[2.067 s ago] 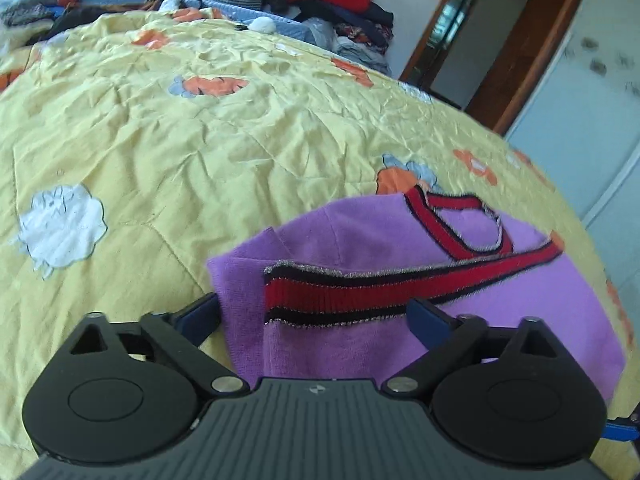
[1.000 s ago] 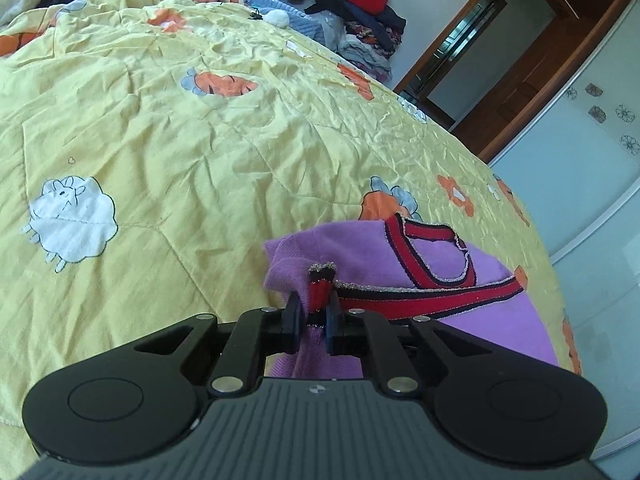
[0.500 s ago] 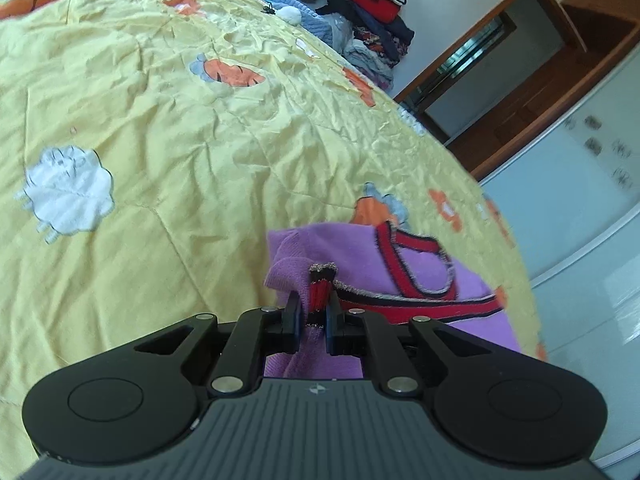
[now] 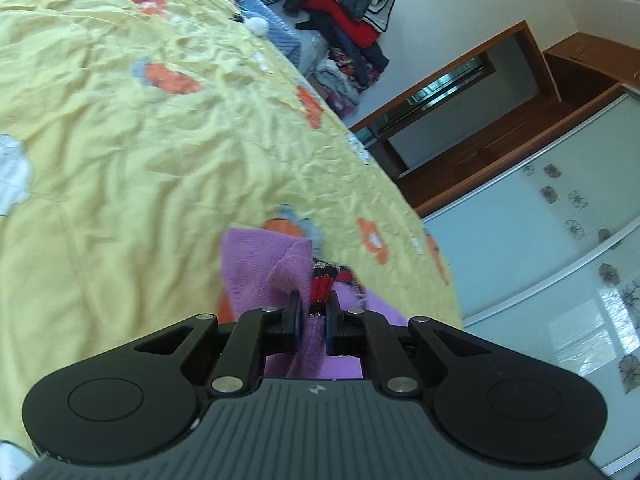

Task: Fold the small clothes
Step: 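Grasp the sweater edge with the right gripper and lift it while the left gripper holds the collar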

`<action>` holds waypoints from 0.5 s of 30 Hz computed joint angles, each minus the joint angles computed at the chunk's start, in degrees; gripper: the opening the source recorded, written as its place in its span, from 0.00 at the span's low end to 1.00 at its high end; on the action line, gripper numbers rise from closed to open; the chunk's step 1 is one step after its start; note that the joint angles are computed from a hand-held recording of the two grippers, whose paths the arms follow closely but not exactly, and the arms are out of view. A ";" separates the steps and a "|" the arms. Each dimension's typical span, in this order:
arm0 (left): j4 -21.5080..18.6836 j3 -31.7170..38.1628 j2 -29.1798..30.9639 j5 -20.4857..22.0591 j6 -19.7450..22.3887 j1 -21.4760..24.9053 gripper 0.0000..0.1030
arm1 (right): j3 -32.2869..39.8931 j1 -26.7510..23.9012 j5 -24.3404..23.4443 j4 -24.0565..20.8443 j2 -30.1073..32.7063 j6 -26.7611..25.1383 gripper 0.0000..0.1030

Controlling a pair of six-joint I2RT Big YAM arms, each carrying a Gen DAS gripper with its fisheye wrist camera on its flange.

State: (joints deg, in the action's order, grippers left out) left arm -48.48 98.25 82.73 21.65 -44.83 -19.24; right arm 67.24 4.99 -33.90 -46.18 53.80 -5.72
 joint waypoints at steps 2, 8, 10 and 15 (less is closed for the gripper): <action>1.06 1.49 1.52 -0.03 -1.88 -1.34 0.11 | 0.13 -3.47 -1.90 0.56 -0.24 0.83 0.08; 3.33 7.02 7.90 -1.01 -5.81 -5.68 0.11 | 0.43 -13.01 -6.91 1.33 0.70 2.55 0.08; 3.97 8.91 10.34 -1.09 -6.60 -7.06 0.11 | 0.58 -16.86 -9.28 0.23 1.01 1.90 0.08; 3.00 14.56 16.58 -1.68 -7.32 -10.24 0.11 | 0.51 -24.41 -13.72 -0.63 2.31 3.11 0.08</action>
